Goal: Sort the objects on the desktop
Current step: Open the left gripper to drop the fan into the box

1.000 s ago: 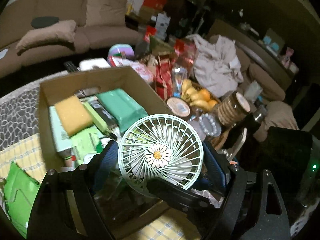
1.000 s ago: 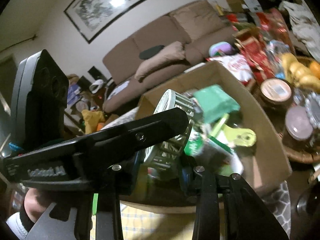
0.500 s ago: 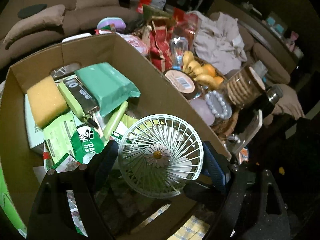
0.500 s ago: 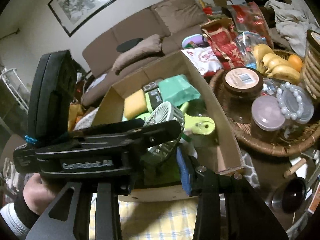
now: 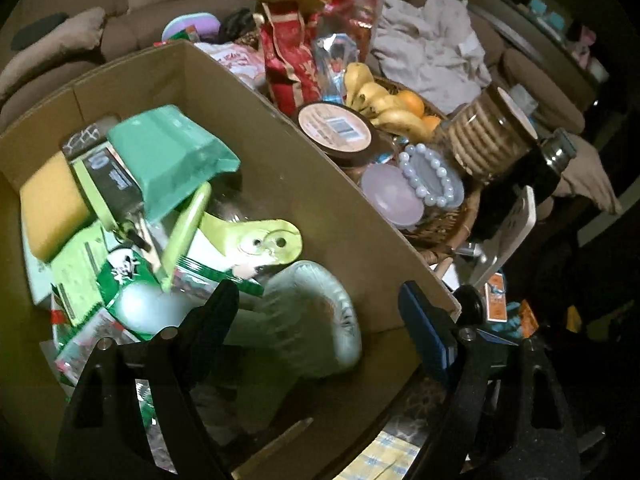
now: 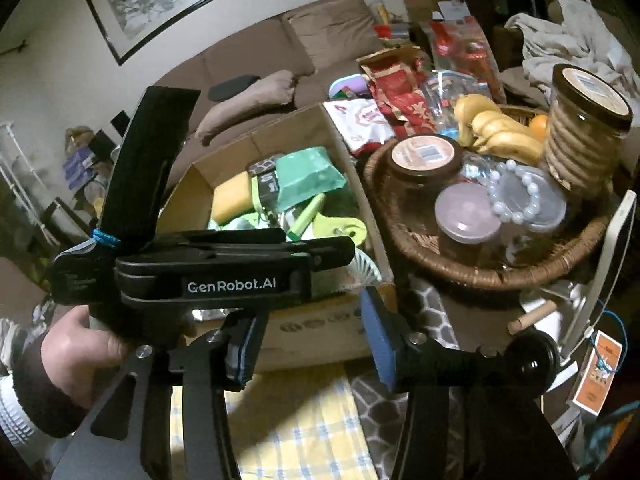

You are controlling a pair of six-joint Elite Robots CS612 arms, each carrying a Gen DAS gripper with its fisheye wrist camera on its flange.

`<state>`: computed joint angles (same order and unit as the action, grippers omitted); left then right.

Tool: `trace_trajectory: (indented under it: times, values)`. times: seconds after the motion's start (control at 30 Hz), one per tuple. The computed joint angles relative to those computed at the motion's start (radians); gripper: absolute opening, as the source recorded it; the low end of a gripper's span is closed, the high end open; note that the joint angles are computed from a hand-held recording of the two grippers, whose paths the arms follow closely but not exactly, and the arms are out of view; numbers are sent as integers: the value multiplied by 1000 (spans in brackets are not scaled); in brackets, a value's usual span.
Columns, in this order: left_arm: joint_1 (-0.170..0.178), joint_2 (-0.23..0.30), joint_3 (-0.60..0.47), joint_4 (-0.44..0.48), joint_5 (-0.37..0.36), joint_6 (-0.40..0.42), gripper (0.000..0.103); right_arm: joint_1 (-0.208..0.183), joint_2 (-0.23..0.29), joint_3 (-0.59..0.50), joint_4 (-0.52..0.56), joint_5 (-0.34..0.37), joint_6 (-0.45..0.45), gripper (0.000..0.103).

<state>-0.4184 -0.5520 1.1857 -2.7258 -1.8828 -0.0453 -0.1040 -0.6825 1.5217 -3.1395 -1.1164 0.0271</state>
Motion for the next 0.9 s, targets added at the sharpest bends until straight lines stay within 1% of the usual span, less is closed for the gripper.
trace_trajectory:
  times: [0.13,0.33,0.57,0.7,0.8,0.9]
  values:
    - [2,-5,12,-14,-17,-20,79,0,-3,5,1,-5,-7,49]
    - [18,-39,56,-55,-11,-41,80,11,-2,-4,8,-5,-11,49]
    - [51,-96,140,-118,-9,-79,85,36,-14,-10,16,-25,-24,50]
    - [70,-132,192,-154,-5,-87,87,52,-25,-6,17,-42,-33,54]
    - [81,-163,242,-186,15,-83,91,69,-33,-2,20,-58,-47,57]
    - [91,-192,292,-215,31,-76,92,87,-40,-1,27,-70,-64,60]
